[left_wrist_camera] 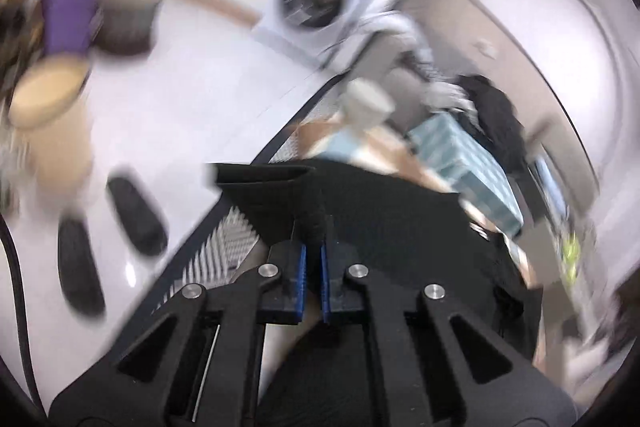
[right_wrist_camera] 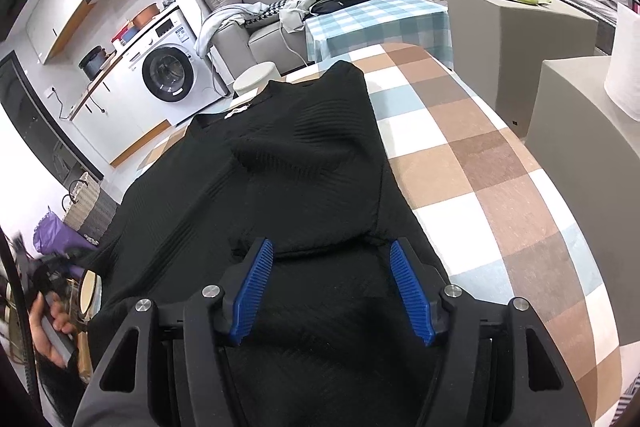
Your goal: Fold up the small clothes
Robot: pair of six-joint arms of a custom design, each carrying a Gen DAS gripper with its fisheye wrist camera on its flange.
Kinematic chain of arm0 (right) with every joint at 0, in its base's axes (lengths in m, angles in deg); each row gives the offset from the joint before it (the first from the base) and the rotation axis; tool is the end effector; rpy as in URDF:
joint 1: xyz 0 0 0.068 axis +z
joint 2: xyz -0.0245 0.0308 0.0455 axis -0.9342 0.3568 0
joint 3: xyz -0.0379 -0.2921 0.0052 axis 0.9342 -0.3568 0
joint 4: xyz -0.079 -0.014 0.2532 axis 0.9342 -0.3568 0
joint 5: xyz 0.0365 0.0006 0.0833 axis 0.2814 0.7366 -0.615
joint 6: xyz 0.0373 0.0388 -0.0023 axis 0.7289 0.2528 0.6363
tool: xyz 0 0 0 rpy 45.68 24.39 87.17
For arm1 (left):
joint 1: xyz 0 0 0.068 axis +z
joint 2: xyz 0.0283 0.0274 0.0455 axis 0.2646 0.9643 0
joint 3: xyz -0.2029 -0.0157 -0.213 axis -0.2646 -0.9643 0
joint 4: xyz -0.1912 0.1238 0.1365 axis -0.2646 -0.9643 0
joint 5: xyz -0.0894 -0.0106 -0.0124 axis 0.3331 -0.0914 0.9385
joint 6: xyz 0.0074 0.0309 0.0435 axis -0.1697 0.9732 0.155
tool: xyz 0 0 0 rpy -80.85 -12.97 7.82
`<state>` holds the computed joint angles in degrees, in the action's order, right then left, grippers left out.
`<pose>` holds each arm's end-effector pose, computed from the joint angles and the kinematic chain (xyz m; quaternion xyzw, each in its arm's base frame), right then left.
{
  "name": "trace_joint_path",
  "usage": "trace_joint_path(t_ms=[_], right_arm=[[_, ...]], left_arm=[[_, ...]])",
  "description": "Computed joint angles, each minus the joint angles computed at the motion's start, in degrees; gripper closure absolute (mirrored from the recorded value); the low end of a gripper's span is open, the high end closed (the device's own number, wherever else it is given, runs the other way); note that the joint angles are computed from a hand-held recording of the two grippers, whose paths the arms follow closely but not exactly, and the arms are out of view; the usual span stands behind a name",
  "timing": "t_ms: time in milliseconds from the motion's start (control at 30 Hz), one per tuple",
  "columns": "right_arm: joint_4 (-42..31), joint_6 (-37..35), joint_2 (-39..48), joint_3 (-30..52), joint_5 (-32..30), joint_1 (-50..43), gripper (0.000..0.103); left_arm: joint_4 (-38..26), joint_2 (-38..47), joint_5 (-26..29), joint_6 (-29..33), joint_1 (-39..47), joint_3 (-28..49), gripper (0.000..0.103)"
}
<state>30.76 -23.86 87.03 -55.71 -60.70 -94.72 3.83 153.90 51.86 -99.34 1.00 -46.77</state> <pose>0.2316 -0.0948 0.1312 0.1282 0.9367 0.1349 0.2967 0.3313 -0.0775 0.1191 -0.2463 0.8571 -0.1255 0.4348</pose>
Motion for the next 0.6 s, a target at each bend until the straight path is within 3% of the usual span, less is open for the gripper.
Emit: trace_joint_path(t_ms=[100, 167, 233, 267, 300, 600], right_arm=[[-0.58, -0.97, -0.10, 0.06, -0.45, -1.25, 0.040], [-0.98, -1.46, -0.37, 0.10, -0.60, -2.16, 0.040], [-1.06, -1.64, -0.41, 0.08, -1.00, -3.04, 0.040], [-0.99, -1.67, -0.25, 0.09, -1.09, -3.33, 0.040], [-1.03, -1.67, -0.10, 0.11, -1.10, -3.54, 0.040], [-1.39, -2.60, 1.01, 0.09, -2.25, -4.95, 0.040]], left_arm=[[0.49, -0.82, 0.46, 10.02, -7.56, 5.00, 0.100], [-2.60, 1.17, 6.83, 15.27, -11.03, 9.81, 0.096], [-6.40, 3.58, 10.14, 16.13, -12.97, 13.35, 0.072], [-7.86, 4.47, 11.00, 16.26, -13.39, 14.22, 0.042], [-7.08, 4.74, 10.28, 15.80, -13.72, 13.46, 0.032], [-3.19, 6.80, 10.85, 7.80, -9.56, 6.38, 0.031]])
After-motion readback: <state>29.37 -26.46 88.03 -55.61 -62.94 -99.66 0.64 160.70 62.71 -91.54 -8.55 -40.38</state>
